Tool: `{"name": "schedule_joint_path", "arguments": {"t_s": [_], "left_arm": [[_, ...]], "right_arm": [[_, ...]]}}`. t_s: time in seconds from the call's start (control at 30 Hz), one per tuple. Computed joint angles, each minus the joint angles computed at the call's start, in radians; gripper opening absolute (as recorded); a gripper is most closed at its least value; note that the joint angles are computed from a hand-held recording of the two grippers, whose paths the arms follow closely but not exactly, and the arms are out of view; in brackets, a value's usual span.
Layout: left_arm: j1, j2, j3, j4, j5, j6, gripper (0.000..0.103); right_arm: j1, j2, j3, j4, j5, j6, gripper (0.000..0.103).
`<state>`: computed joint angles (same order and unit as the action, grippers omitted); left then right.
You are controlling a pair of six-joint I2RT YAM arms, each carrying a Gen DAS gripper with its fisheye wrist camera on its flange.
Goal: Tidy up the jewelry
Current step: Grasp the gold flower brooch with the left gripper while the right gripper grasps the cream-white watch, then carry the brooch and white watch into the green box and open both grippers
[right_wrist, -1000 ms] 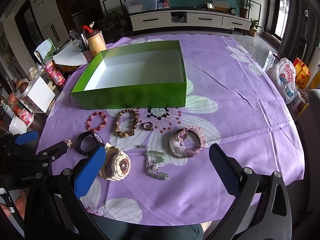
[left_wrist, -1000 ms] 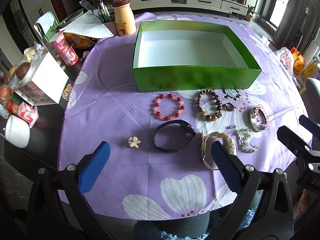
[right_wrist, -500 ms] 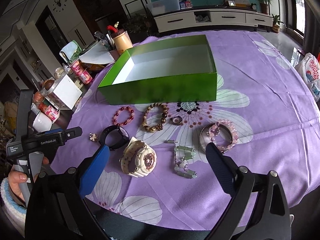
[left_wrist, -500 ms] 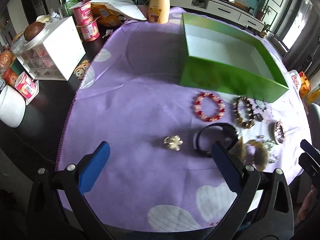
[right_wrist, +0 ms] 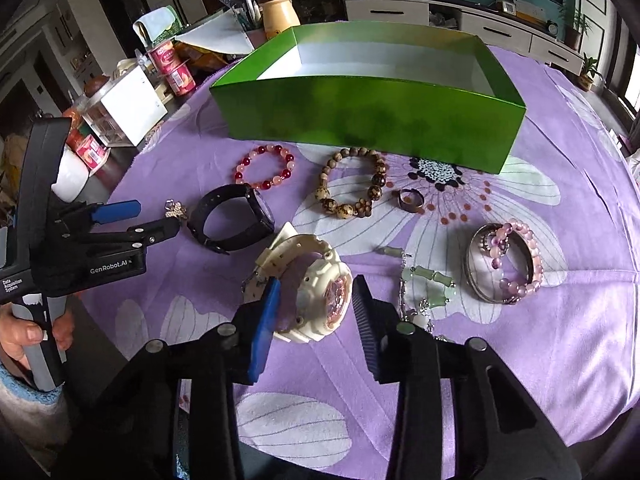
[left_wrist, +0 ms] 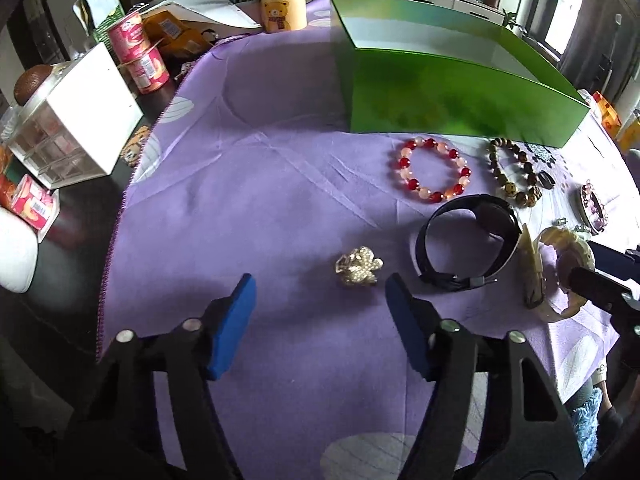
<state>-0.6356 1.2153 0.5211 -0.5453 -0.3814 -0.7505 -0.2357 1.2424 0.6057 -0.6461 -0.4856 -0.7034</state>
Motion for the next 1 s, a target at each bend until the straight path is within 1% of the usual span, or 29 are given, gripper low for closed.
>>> {"name": "schedule_joint_path", "arguments": {"t_s": [0.03,0.27,0.33,0.37,0.43,0.5,0.6,0.73,0.87,1.0], "left_arm": [[0.005,0.007,-0.004,0.018,0.005,0.01,0.056],[0.007,0.042,-0.003,0.084,0.007,0.039,0.04],[-0.005,0.057,0.005,0.095,-0.003,0.042,0.033],[-0.011,0.067,0.011,0.099,-0.011,0.045,0.031],[-0.014,0.079,0.015,0.114,-0.017,0.042,0.023],[-0.004,0.07,0.008,0.132,-0.007,0.038,0.022],[0.005,0.037,-0.011,0.149,0.004,0.031,0.02],[0.039,-0.017,-0.025,0.144,0.024,0.046,0.02],[0.086,-0.059,-0.03,0.147,0.06,0.07,0.02],[0.094,-0.073,0.003,0.13,0.062,0.092,0.02]], "right_arm": [[0.009,0.002,-0.005,0.014,0.009,0.006,0.034],[0.053,-0.001,-0.033,0.104,0.05,0.023,0.02],[0.075,-0.001,-0.044,0.14,0.06,0.042,0.019],[0.083,0.001,-0.046,0.153,0.062,0.048,0.018],[0.089,0.004,-0.049,0.172,0.064,0.061,0.018],[0.085,-0.004,-0.049,0.179,0.053,0.071,0.018],[0.05,-0.009,-0.026,0.159,0.012,0.062,0.018],[0.005,0.006,0.019,0.122,-0.042,0.055,0.018],[-0.016,0.01,0.044,0.122,-0.071,0.066,0.018],[-0.032,0.029,0.087,0.12,-0.098,0.086,0.018]]}}
